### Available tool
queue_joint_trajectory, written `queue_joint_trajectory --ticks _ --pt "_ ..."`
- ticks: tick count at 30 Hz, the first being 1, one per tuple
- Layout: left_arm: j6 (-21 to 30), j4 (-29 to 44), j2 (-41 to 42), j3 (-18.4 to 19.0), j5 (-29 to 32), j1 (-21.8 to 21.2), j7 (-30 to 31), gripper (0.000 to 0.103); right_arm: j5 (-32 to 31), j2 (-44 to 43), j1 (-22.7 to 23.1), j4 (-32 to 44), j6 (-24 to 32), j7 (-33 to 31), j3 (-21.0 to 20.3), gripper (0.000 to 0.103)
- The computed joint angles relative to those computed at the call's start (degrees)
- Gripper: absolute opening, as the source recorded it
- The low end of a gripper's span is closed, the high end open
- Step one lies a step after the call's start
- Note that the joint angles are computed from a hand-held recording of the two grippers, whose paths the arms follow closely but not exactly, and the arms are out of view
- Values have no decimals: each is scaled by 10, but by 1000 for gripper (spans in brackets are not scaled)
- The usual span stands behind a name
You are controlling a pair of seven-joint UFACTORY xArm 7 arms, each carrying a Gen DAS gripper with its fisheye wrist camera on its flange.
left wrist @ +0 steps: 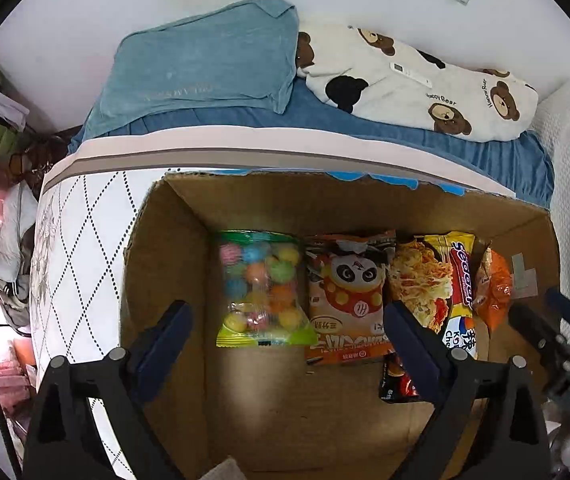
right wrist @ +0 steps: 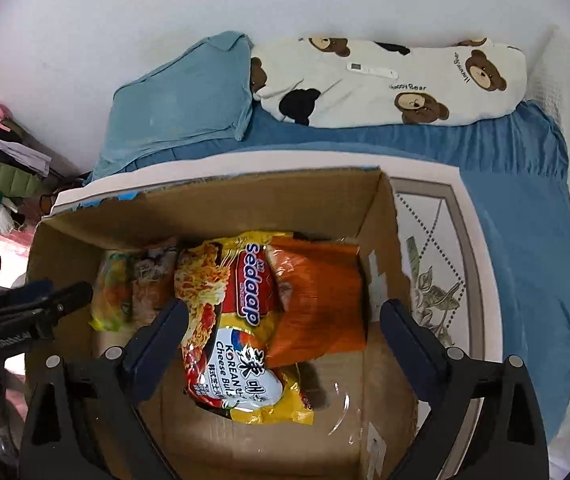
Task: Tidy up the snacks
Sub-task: 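Lower both bags into the box and open both tools, then grasp the yellow egg-cake bag with the left tool while the right tool grasps the Franzzi cookie pack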
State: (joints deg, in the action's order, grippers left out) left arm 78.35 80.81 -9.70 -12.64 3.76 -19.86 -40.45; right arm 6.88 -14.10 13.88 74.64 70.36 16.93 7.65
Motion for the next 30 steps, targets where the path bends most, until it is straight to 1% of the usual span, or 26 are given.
queue_joint_trajectory --ticks 5,10,15,20,23,30 --pt "-8 -22 -16 0 -11 -1 -3 98 6 -19 4 -28 5 5 3 99" --pt "-8 -46 -34 -9 -9 -6 -14 98 -4 -44 9 -48 9 15 12 99" --pt "-8 -77 -74 -19 -7 -8 -30 98 -5 -71 14 -69 12 22 16 99" --pt "-9 -104 -123 -31 -3 -8 -46 98 -12 -117 18 -97 14 31 24 99" --pt "1 -109 -151 -41 -4 -7 -54 98 -15 -149 23 -112 15 34 30 99" --pt "18 -108 -214 -79 16 -4 -72 98 -17 -227 35 -127 28 45 50 99"
